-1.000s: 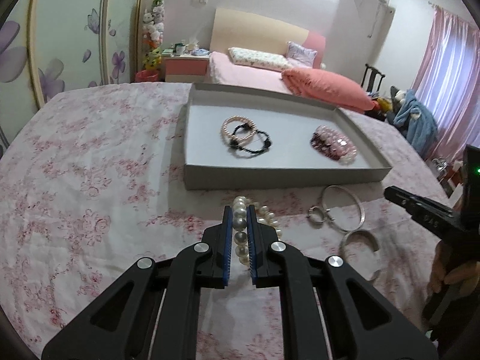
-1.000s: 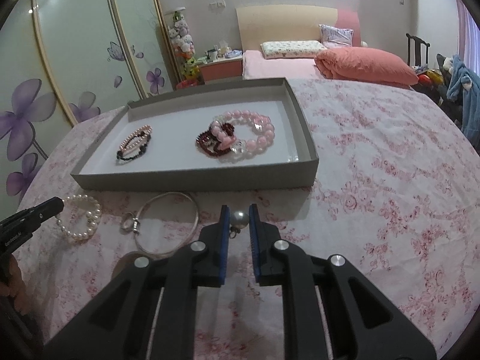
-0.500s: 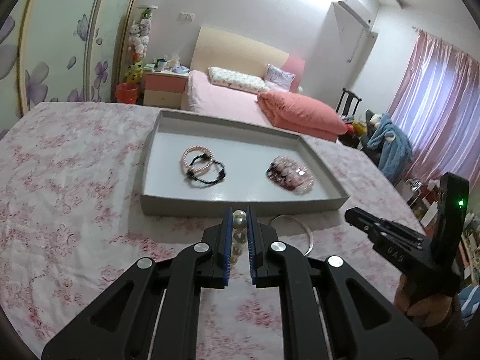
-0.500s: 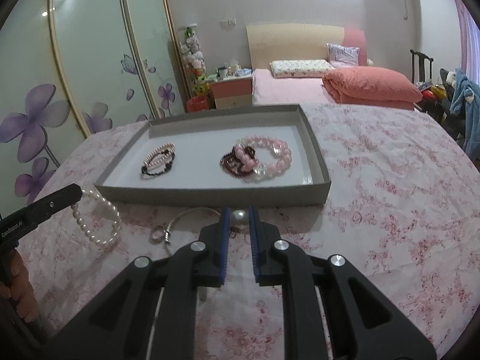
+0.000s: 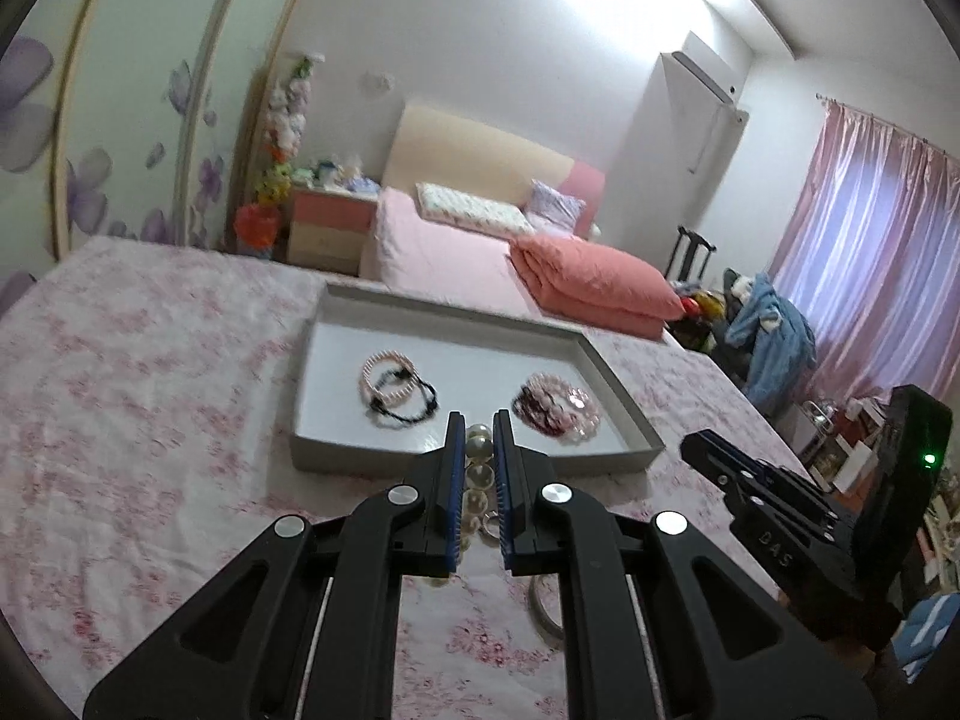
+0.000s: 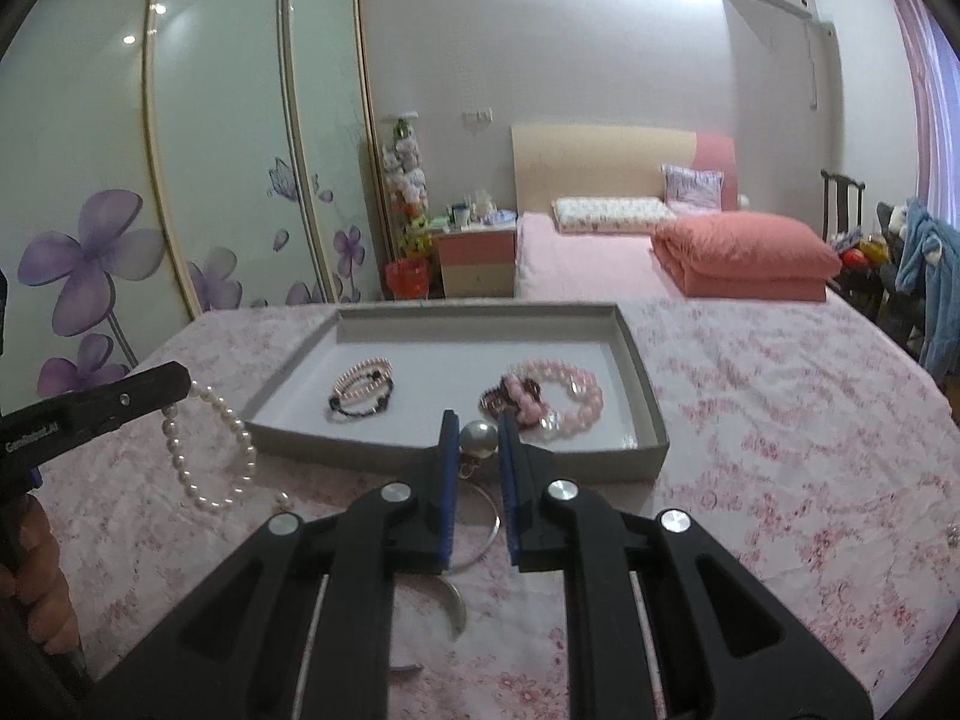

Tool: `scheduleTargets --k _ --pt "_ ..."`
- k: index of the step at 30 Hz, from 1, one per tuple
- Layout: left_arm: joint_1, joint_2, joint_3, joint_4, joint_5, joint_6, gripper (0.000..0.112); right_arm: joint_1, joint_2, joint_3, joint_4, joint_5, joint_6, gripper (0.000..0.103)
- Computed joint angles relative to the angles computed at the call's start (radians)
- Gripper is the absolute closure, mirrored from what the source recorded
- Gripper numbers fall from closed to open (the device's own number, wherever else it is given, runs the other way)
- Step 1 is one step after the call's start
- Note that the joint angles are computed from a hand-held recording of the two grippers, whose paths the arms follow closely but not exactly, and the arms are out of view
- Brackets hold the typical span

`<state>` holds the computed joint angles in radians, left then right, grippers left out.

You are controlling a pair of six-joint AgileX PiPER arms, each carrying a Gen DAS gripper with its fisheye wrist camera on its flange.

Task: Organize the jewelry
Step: 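Lift the pearl and pearl bracelet and carry both over the grey tray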

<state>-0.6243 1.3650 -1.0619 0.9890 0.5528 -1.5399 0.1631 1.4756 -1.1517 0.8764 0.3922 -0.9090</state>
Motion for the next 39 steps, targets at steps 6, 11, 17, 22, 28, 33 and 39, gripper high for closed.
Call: scheduleTargets --k 6,11,17,22,28,33,39 --pt "-0.107 -0.008 -0.001 0.162 0.171 -0.125 0.102 0.042 -0.057 0.044 0.082 -0.080 -0.099 0.089" --pt "-0.173 0.014 -0.016 0.231 0.280 -0.143 0.102 0.067 -0.095 0.074 0.160 -0.141 -0.187 0.089" --pt "-0.230 0.050 -0.040 0.296 0.405 -0.141 0.102 0.089 -0.120 0.107 0.356 -0.222 -0.390 0.089" --pt "-0.254 0.083 -0.065 0.324 0.476 -0.131 0.102 0.110 -0.111 0.103 0.478 -0.271 -0.515 0.089" --pt "-0.251 0.124 -0.102 0.339 0.524 -0.111 0.102 0.113 -0.092 0.080 0.541 -0.289 -0.578 0.089" --pt "-0.234 0.145 -0.128 0.340 0.522 -0.093 0.102 0.110 -0.067 0.051 0.510 -0.294 -0.540 0.089" --pt "-0.185 0.169 -0.159 0.324 0.463 -0.074 0.102 0.113 -0.034 0.016 0.555 -0.310 -0.571 0.089"
